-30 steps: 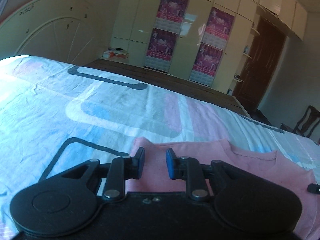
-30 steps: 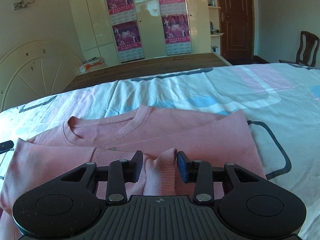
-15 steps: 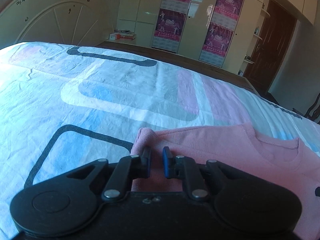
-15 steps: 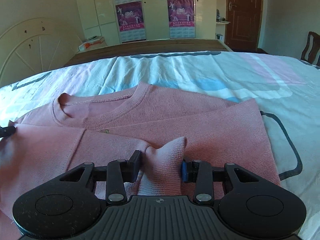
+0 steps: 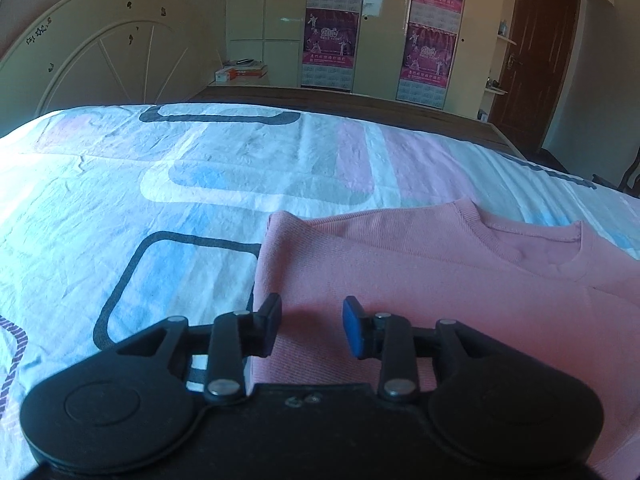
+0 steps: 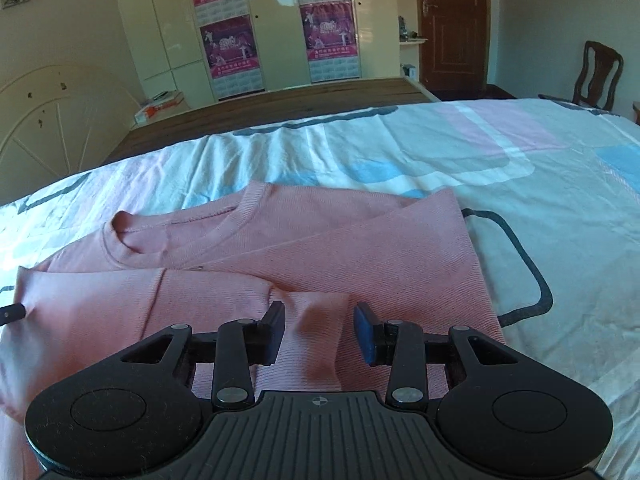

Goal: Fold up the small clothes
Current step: 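Open both grippers and withdraw them from the folded sweatshirt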

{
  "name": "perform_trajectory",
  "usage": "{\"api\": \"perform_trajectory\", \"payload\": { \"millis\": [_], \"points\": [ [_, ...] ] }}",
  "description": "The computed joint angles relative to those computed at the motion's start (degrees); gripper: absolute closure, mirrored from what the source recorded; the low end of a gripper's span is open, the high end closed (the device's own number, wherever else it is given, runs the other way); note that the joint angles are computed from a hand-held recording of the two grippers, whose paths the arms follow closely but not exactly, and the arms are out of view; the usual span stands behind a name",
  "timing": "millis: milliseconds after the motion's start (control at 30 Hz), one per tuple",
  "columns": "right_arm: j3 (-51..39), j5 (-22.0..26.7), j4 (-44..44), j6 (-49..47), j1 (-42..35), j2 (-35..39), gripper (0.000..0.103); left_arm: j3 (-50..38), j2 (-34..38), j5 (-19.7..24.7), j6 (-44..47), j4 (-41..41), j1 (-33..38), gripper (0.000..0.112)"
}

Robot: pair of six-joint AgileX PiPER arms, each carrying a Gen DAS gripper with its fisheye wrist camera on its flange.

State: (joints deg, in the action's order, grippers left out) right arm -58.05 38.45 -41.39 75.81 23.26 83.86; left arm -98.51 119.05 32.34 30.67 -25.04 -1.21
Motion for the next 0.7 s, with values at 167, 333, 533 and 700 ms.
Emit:
{"api": "perform_trajectory", "payload": {
  "millis": [167, 333, 533, 700],
  "points": [
    [-0.4, 0.6, -0.3, 0.1, 5.2, -1.0, 0.065, 7.1, -5.4, -0.7, 4.0, -2.9, -0.5, 0.073],
    [0.2, 0.4, 1.4, -1.0, 8.3, 0.1, 0.065, 15.8, -10.7, -1.8, 10.3, -6.9, -1.0, 0.066],
    [3.9, 1.8, -0.2, -2.1, 7.6, -0.7, 0.064, 23.3, -12.1, -6.2, 22.6, -15.2, 1.3, 0.063],
    [5.4, 1.7, 0.2, -1.7, 6.8, -2.2, 0.057, 23.4, -12.8, -5.3, 21.4, -13.6, 2.4, 0.063]
  ]
}}
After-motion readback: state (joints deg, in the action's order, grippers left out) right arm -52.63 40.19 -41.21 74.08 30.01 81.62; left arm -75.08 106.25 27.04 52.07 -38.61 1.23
